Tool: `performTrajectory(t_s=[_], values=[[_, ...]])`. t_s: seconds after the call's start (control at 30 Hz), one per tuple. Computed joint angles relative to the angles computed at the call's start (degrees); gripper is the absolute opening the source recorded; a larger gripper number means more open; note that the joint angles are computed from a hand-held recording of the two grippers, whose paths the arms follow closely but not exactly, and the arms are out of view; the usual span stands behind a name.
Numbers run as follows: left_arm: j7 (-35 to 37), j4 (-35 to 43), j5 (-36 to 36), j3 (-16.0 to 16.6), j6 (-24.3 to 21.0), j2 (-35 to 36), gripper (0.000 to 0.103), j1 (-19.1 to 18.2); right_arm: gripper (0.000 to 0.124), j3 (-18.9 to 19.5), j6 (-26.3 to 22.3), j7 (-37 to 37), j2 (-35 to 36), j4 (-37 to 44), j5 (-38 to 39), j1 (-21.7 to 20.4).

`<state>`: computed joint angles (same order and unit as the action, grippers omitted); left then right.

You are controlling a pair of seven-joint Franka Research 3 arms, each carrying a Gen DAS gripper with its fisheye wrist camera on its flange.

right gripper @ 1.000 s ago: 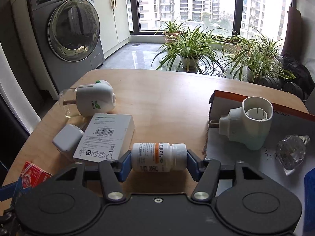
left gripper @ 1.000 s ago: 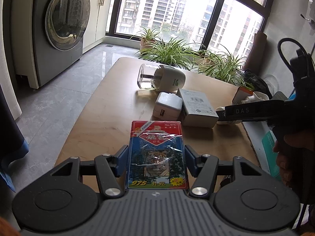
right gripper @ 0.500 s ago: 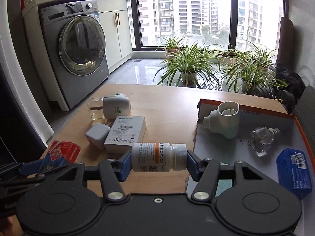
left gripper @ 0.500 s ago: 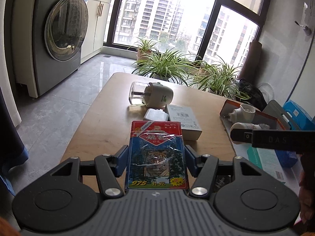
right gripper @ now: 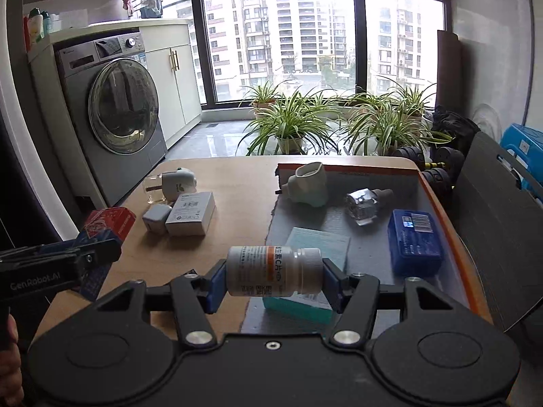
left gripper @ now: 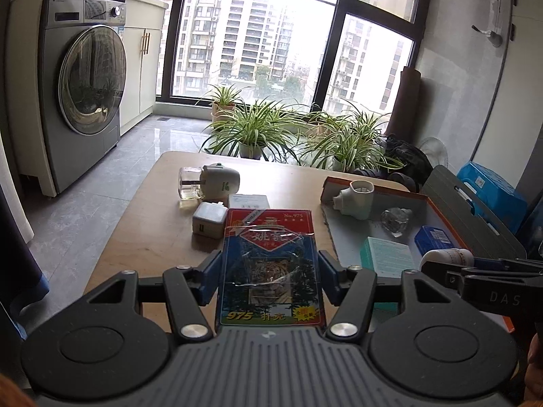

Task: Organize rigid objects
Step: 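Carry card package in left tool and pill bottle in right tool over tray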

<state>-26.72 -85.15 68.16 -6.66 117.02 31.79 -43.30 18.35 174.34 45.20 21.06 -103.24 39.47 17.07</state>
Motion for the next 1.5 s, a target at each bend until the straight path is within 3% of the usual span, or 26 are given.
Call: performTrajectory(t_s=[0.2,0.7,1.07,1.5], values=[[3.63,6.56,0.03,0.66,1.37,4.12,0.060,-1.48,0.069,2.61,2.13,-5.33,-3.17,-4.06,6.35,-4.10],[13.52,23.53,-6.28,5.53,6.18,15.37,0.060,-5.53,0.069,1.97,5.55,-16.91,-6.26,-6.69,21.84,-7.25],[20.29,35.37,-12.66,8.83,6.73,22.97,0.060,-7.39,0.069,-0.58,5.62,-23.67,-6.85,-6.04,30.75,-5.90],[22.44,39.22,-15.93,10.94,5.64,25.34,0.060,-8.58,0.069,-3.47,4.20,-25.76,-7.25,-6.13,33.24,-3.42]])
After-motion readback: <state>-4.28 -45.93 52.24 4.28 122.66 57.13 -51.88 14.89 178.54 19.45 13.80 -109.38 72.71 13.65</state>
